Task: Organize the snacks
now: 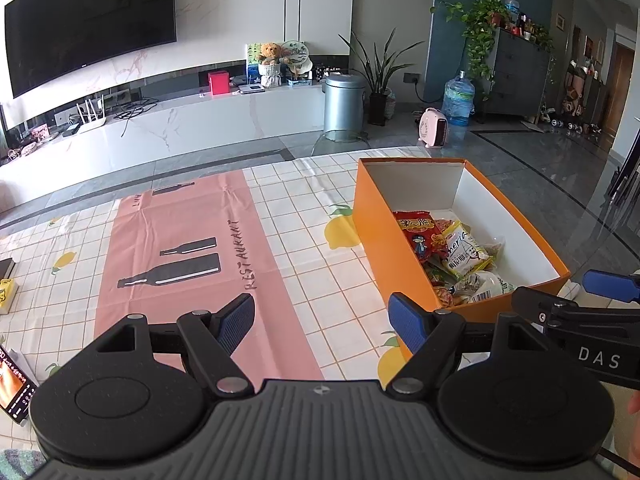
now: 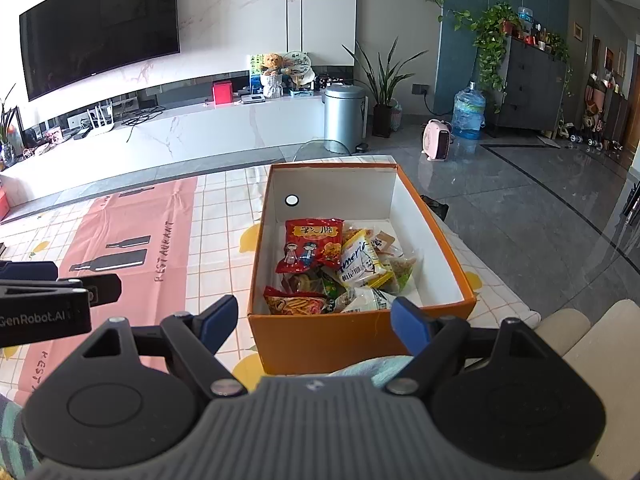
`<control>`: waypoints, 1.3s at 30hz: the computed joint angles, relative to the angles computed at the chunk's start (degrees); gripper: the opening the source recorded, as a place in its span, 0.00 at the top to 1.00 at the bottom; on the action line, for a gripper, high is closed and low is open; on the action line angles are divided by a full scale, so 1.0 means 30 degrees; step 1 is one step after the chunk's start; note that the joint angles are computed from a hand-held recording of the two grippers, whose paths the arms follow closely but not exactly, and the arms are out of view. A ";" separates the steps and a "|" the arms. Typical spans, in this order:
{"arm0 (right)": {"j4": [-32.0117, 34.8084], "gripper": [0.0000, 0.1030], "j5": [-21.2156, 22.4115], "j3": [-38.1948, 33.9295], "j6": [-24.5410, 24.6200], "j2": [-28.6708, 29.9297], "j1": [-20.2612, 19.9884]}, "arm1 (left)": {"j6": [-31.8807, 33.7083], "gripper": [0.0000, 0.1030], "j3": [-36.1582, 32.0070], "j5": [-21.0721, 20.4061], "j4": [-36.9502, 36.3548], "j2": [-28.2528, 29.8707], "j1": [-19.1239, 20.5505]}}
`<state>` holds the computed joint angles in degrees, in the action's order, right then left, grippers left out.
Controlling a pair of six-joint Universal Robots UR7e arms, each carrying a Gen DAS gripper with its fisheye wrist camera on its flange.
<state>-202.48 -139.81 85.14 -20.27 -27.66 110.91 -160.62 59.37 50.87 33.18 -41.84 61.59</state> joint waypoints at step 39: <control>-0.0307 0.21 0.0433 0.0029 -0.0092 -0.0065 -0.0047 | 0.1617 0.13 0.0698 -0.1540 -0.1477 -0.0387 -0.0520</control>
<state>-203.40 -138.51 85.23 -20.54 -27.85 110.77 -155.77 61.46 46.25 28.75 -43.00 60.03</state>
